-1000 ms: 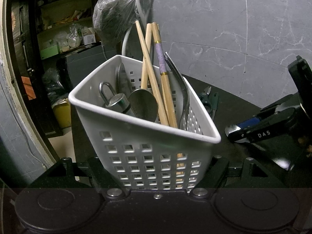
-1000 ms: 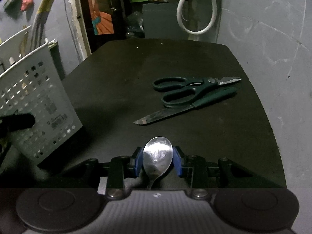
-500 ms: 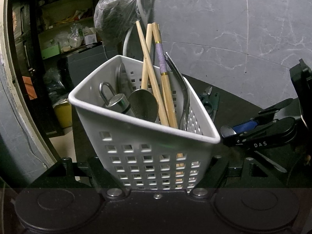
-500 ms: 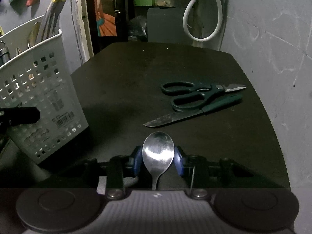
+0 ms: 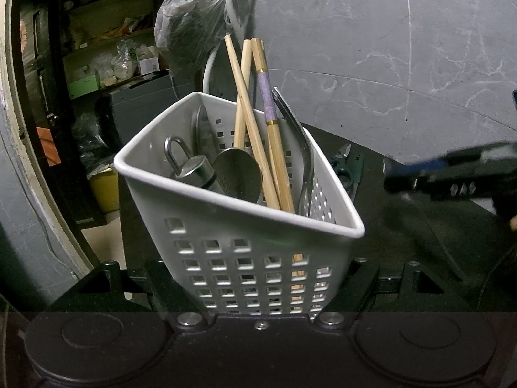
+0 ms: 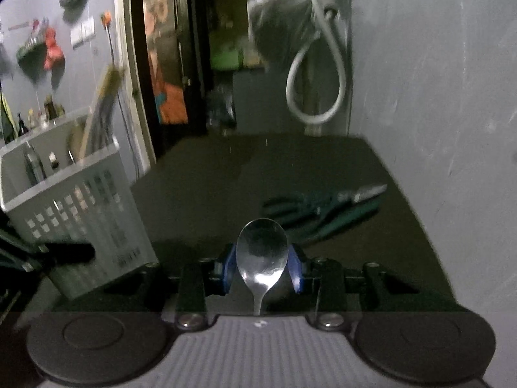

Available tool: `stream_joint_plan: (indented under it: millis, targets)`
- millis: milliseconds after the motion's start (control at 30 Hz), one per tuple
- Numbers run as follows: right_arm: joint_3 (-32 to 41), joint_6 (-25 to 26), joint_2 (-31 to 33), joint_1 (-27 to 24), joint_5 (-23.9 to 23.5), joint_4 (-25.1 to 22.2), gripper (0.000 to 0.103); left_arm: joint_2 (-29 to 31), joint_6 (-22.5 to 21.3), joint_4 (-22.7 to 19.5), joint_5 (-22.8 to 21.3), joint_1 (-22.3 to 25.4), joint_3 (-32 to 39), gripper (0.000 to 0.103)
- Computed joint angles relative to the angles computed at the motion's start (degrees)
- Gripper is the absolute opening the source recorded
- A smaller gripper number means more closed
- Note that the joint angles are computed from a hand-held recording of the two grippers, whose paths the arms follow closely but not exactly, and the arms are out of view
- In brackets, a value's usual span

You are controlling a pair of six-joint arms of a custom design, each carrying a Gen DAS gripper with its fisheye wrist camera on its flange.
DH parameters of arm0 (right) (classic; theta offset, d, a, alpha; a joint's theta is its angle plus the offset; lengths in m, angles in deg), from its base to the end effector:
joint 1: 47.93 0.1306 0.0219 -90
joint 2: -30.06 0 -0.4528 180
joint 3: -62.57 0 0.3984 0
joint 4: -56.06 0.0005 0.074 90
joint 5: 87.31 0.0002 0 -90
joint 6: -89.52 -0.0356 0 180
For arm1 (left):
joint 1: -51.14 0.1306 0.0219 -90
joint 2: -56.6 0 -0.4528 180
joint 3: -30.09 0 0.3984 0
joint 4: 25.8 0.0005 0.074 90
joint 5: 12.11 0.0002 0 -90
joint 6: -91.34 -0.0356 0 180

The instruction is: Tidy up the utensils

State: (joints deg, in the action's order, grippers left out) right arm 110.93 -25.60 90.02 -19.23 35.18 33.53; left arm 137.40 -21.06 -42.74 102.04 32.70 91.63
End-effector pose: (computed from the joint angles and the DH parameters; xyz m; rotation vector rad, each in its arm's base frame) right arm 0.2476 0.1132 0.3839 0.2513 2.0487 -0.0405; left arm 0.3855 -0.1444 0.3831 0.9722 1.9403 -0.4235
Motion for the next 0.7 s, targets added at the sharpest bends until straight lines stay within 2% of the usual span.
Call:
stream_joint_plan:
  millis: [133, 300, 700]
  targets:
    - [0.1, 2.7, -1.2, 2.1, 4.2, 3.9, 0.038, 0.0, 0.0, 0.0, 0.0, 0.0, 0.0, 0.078]
    - [0.6, 5.8, -0.9, 2.4, 5.7, 7.4, 0.039, 0.0, 0.0, -0.1, -0.1, -0.1, 0.1, 0.078]
    - [0.6, 6.6, -1.2, 3.5, 7.4, 9.3, 0.039, 0.0, 0.0, -0.1, -0.2, -0.2, 0.1, 0.078]
